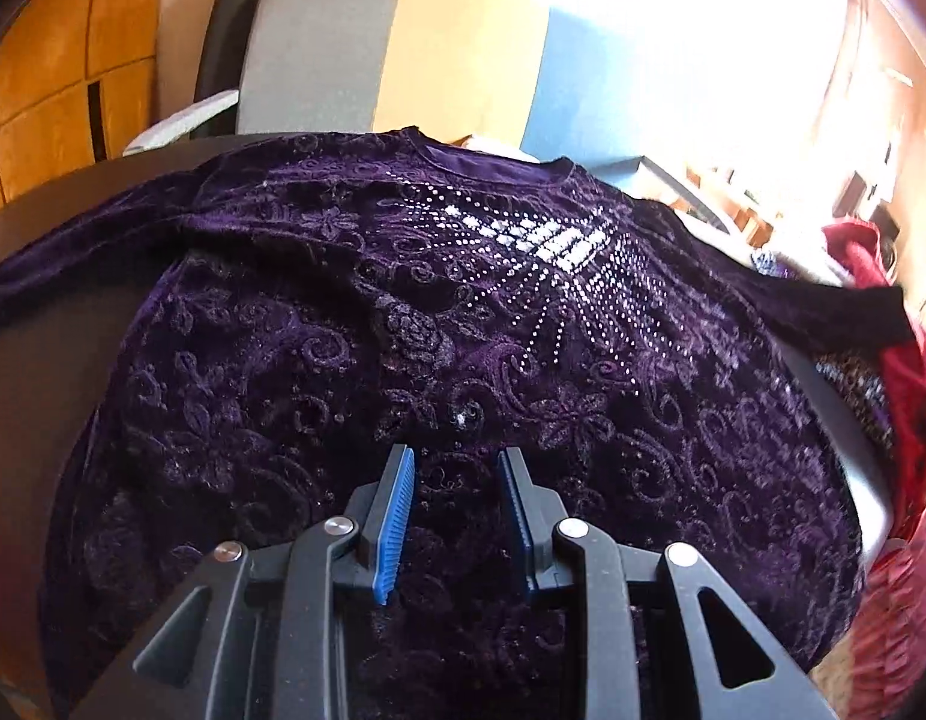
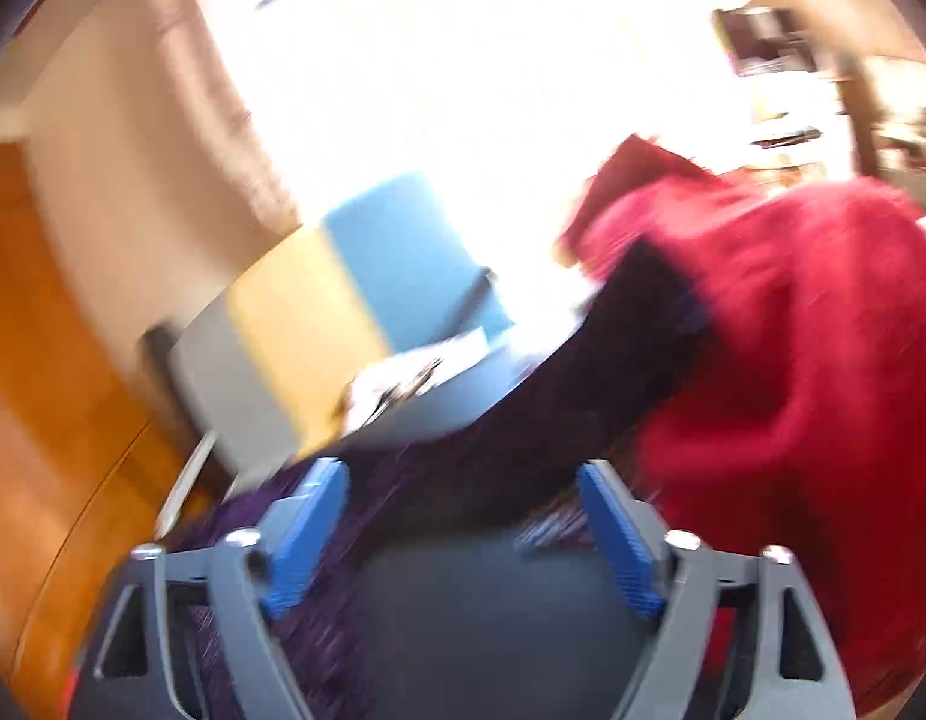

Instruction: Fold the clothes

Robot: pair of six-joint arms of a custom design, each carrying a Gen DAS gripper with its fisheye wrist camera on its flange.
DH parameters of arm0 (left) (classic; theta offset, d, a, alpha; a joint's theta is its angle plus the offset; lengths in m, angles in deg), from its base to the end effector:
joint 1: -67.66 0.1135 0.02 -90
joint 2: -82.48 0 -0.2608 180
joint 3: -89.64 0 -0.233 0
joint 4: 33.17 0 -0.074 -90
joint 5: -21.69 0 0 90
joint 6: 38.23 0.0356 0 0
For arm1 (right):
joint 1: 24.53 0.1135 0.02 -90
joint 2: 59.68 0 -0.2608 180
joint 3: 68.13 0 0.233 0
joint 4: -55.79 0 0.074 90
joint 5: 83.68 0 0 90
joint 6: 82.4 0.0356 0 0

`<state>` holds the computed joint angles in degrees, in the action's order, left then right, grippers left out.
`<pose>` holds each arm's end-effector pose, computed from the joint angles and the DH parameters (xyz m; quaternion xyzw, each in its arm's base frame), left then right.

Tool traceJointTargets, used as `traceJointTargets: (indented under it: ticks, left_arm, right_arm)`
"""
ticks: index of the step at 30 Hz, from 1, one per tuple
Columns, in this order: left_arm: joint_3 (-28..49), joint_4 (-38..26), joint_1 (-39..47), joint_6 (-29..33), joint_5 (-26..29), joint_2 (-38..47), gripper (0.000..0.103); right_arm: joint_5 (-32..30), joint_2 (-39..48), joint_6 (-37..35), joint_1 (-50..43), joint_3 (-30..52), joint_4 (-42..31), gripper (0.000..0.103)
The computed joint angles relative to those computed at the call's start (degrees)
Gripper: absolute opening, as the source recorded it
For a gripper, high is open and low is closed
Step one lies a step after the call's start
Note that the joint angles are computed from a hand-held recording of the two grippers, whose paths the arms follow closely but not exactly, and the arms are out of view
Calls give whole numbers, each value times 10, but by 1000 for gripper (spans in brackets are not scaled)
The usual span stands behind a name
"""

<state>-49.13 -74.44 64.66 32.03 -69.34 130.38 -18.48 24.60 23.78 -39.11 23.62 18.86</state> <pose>0.1498 -0.0072 0.1986 -0.1391 0.9229 -0.0625 0.3535 0.3111 -0.0655 0.3510 0.1193 0.8420 0.1923 0.4897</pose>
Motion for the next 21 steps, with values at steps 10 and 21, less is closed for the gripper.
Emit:
traceJointTargets:
  ticks: [10,21]
  left_arm:
    - [-1,5,-52,-27,-60,8,30]
    - [6,8,-97,-48,-99,25,47]
  right_arm:
    - [45,125,115,-37,69,49,53]
    - [100,172,42,-11,172,-45,7]
